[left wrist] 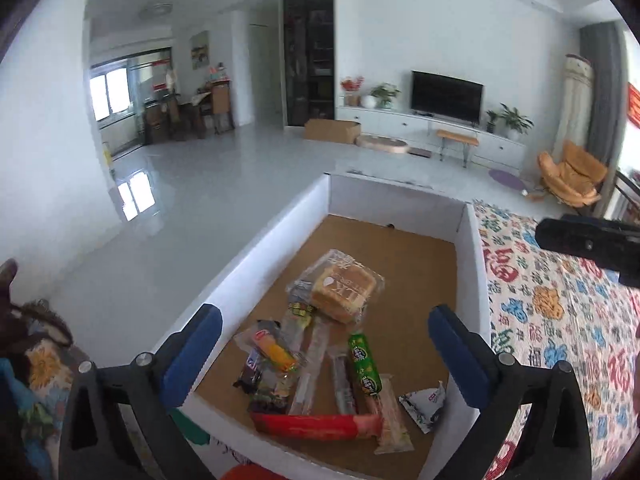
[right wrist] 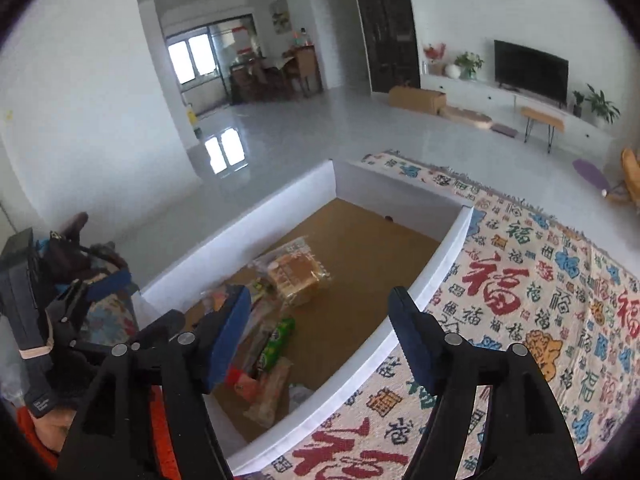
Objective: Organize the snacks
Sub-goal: 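Carry the red packet into the box with the left tool while the right tool drops the green tube there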
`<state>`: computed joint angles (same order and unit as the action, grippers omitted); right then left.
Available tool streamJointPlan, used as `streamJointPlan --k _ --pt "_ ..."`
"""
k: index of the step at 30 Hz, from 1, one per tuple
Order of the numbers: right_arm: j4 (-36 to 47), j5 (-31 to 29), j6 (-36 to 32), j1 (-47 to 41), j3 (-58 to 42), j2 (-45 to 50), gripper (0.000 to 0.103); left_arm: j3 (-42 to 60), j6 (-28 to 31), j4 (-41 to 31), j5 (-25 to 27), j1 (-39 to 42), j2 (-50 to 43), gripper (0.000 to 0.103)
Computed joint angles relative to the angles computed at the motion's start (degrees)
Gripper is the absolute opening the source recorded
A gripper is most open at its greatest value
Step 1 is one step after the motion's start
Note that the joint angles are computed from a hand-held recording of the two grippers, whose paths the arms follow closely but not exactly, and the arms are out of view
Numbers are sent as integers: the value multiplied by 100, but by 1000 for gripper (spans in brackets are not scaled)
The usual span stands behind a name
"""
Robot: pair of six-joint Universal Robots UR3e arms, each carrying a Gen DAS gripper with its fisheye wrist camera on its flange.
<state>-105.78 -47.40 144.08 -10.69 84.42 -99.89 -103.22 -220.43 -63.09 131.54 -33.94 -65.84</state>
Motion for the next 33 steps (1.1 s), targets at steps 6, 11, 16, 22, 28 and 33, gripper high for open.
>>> streamJointPlan --k 6,11,16,22,28,33 --pt "57 -41 -140 90 112 -114 74 -34 -1085 -568 760 -330 -44 103" --pt "-106 -356 -81 388 258 -187 74 207 -1005 -1312 705 -210 -247 103" --pt "-226 -583 33 586 269 -111 74 -5 -793 -1134 403 60 -67 103" --pt "-310 -814 109 750 262 3 75 -56 -745 -1118 260 196 55 103" --pt "-355 -922 81 843 370 4 75 -90 -740 -1094 227 249 72 103" --pt "-373 -940 82 832 415 -7 74 -70 -787 -1106 331 177 -13 103"
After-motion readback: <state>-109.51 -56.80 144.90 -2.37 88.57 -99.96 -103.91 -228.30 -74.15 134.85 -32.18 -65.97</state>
